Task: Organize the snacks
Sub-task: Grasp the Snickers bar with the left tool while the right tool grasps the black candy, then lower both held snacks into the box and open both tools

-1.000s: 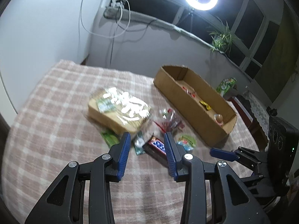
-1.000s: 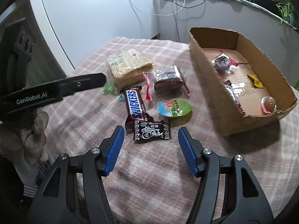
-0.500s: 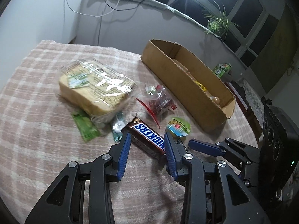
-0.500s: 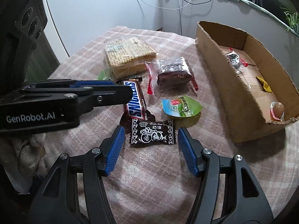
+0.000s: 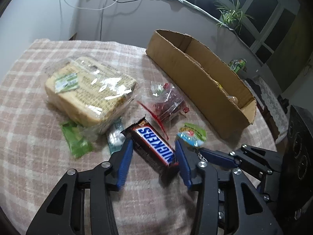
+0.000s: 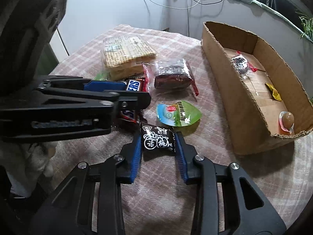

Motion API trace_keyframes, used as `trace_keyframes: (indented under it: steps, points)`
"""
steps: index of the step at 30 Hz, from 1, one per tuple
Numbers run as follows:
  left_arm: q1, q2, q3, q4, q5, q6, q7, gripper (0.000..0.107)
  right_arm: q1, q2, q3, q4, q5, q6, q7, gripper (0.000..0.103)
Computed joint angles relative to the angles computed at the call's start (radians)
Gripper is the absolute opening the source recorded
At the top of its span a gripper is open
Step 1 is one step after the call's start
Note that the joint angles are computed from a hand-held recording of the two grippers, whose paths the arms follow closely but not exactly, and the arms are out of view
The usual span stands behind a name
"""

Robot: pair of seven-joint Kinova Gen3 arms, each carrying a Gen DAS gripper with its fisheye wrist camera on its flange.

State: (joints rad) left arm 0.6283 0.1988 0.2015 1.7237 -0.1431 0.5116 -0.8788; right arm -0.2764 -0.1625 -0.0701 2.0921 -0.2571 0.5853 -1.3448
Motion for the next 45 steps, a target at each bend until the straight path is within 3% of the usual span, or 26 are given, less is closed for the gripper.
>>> trace_keyframes:
  steps: [10,13,19,31,45]
  points:
    - [0.116,0.074,-0.052,-0.1,-0.214,0.108,0.109,0.043,0.002,-0.02,0.03,0.014,-0.028,0.007,0.032,0.03]
    - [0.122,0.072,-0.055,-0.094,-0.24,0.11,0.112,0.035,0.005,-0.026,0.052,0.019,-0.065,0.016,0.062,0.03]
    - [0.098,0.05,-0.043,-0.066,-0.225,0.094,0.099,0.028,0.017,-0.043,0.075,0.024,-0.116,0.032,0.104,0.029]
    - [0.041,-0.054,-0.016,0.041,-0.186,0.01,0.144,0.028,0.028,-0.117,0.11,0.021,-0.171,0.068,0.148,0.029]
    - [0.02,-0.064,0.013,-0.026,-0.22,-0.024,0.147,0.028,0.057,-0.145,0.219,-0.06,-0.191,0.09,0.218,0.029]
